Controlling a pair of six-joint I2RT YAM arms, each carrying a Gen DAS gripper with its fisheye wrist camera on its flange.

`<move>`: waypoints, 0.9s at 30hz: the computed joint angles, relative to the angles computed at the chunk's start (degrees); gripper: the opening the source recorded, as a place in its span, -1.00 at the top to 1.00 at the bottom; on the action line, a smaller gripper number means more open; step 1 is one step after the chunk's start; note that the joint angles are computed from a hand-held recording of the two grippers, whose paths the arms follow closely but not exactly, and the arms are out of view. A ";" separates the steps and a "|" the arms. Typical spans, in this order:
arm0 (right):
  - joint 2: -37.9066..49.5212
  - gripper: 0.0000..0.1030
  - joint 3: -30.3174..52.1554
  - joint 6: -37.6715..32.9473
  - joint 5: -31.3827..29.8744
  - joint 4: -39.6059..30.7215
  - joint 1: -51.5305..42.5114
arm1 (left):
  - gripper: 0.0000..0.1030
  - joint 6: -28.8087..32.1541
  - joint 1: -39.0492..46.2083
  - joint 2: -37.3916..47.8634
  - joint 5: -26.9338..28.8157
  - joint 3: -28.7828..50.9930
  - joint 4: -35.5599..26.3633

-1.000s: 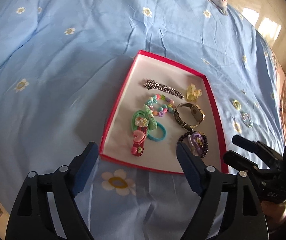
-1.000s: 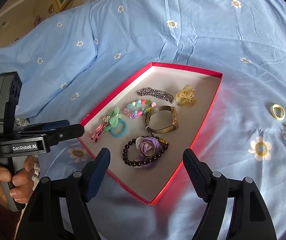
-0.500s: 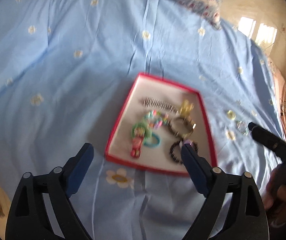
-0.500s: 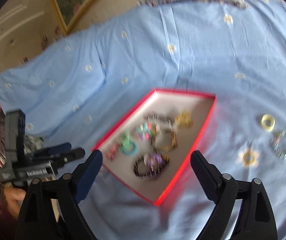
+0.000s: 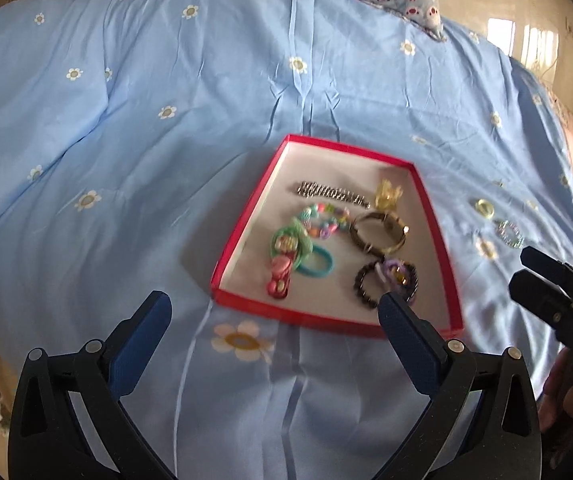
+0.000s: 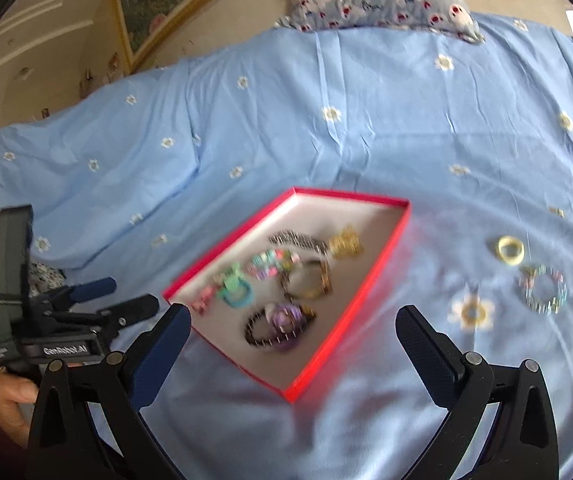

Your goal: Organize jewelry

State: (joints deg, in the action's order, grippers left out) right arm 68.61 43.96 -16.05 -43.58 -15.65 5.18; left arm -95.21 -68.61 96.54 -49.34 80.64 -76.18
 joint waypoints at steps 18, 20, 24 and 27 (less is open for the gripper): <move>-4.94 -1.00 -8.54 -2.94 3.46 5.47 0.14 | -1.00 -9.23 -4.60 6.26 -0.78 5.00 -10.04; -5.04 -1.00 -8.64 -3.09 4.12 5.41 0.40 | -1.00 -9.51 -4.89 6.67 -0.70 5.51 -10.75; -4.94 -1.00 -8.69 -3.27 4.81 5.08 0.56 | -1.00 -10.41 -5.42 7.50 -0.43 6.51 -12.04; -4.87 -1.00 -8.70 -3.28 4.51 4.92 0.14 | -1.00 -10.77 -5.68 7.85 -0.46 6.95 -12.58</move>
